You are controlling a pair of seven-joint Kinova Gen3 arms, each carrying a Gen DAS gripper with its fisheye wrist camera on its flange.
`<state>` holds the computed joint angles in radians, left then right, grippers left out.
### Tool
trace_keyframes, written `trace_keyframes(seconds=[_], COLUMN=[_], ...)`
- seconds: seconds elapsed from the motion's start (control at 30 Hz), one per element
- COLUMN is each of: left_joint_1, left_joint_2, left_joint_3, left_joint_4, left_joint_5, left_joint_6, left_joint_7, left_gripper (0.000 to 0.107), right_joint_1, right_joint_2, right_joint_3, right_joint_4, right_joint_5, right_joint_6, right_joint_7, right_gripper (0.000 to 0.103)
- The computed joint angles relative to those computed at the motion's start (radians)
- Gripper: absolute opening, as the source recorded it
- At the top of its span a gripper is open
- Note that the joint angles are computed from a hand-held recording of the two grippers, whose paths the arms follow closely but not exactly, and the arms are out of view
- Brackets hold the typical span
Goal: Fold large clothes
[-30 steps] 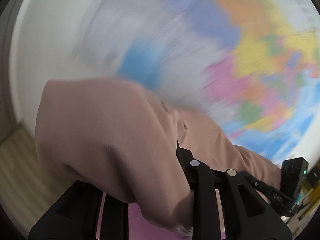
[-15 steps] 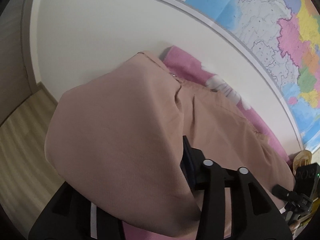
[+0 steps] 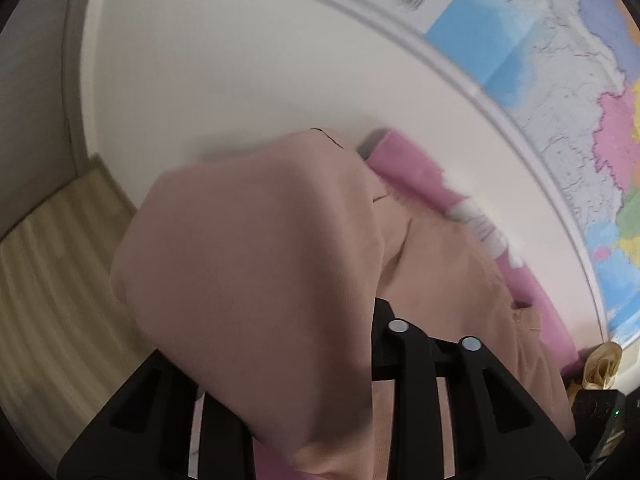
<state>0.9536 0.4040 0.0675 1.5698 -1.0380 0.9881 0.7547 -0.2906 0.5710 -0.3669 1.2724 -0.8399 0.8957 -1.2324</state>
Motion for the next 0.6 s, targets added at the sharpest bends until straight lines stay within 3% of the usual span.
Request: trace_keyframes(seconds=[0.03, 0.07, 0.1, 0.17, 0.23, 0.3, 0.37, 0.4, 0.47, 0.6], left_joint_1=[0.011, 0.022, 0.043, 0.066, 0.035, 0.008, 0.018, 0.045, 0.132, 0.317], left_joint_2=[0.009, 0.022, 0.033, 0.035, 0.039, 0.040, 0.052, 0.064, 0.094, 0.179], left_joint_3=[-0.010, -0.015, -0.037, -0.058, -0.007, 0.047, 0.055, 0.031, -0.056, -0.224], left_joint_4=[-0.015, -0.037, -0.060, -0.070, -0.084, -0.095, -0.130, -0.164, -0.236, -0.396], left_joint_5=[0.023, 0.045, 0.076, 0.101, 0.102, 0.101, 0.127, 0.154, 0.212, 0.236], left_joint_6=[0.013, 0.036, 0.055, 0.066, 0.099, 0.138, 0.194, 0.234, 0.315, 0.478], left_joint_7=[-0.034, -0.074, -0.110, -0.142, -0.156, -0.159, -0.176, -0.200, -0.252, -0.356], left_gripper=[0.039, 0.044, 0.051, 0.054, 0.067, 0.071, 0.073, 0.076, 0.078, 0.089], right_joint_1=[0.004, 0.002, 0.019, 0.049, 0.068, 0.083, 0.093, 0.085, 0.066, 0.043], right_joint_2=[-0.007, -0.015, -0.019, -0.029, -0.058, -0.099, -0.143, -0.163, -0.204, -0.265], right_joint_3=[0.007, 0.018, 0.010, 0.007, 0.017, 0.025, 0.038, 0.051, 0.073, 0.083], right_joint_4=[0.011, 0.015, 0.022, 0.033, 0.055, 0.094, 0.136, 0.148, 0.168, 0.219], right_joint_5=[0.002, 0.008, 0.005, -0.010, -0.015, -0.020, -0.027, -0.017, 0.015, 0.045], right_joint_6=[0.001, 0.003, 0.008, 0.031, 0.041, 0.027, 0.002, -0.014, -0.053, -0.152], right_joint_7=[-0.007, -0.014, -0.006, 0.011, 0.023, 0.058, 0.089, 0.087, 0.089, 0.088], right_gripper=[0.042, 0.048, 0.049, 0.055, 0.057, 0.057, 0.056, 0.054, 0.040, 0.035])
